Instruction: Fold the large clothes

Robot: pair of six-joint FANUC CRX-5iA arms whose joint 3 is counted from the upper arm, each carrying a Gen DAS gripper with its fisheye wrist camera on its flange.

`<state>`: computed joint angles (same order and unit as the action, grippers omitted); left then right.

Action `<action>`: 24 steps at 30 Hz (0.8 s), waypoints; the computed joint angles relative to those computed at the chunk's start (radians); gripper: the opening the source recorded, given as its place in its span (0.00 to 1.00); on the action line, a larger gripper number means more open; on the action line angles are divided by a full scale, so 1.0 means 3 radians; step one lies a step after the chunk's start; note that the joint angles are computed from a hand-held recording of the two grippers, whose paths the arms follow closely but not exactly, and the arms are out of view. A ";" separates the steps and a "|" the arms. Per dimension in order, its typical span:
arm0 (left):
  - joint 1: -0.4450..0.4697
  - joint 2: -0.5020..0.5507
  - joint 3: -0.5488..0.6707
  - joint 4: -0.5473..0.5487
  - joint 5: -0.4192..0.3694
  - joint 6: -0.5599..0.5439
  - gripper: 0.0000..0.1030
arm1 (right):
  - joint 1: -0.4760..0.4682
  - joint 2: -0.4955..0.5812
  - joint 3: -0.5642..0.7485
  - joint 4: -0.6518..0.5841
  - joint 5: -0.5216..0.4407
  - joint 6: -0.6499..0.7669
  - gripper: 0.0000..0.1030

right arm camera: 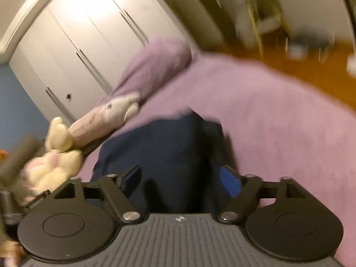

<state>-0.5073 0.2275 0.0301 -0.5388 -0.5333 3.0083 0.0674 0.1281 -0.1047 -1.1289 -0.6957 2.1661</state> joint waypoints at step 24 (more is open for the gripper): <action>0.0255 -0.0012 -0.0280 0.0810 0.0502 -0.0603 0.61 | -0.0404 0.0691 0.0526 -0.0425 -0.1291 -0.0226 0.43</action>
<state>-0.4307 0.2238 -0.0540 -0.2959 -0.3828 2.8274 -0.0537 0.3353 0.0532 -1.2565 -1.0830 2.0982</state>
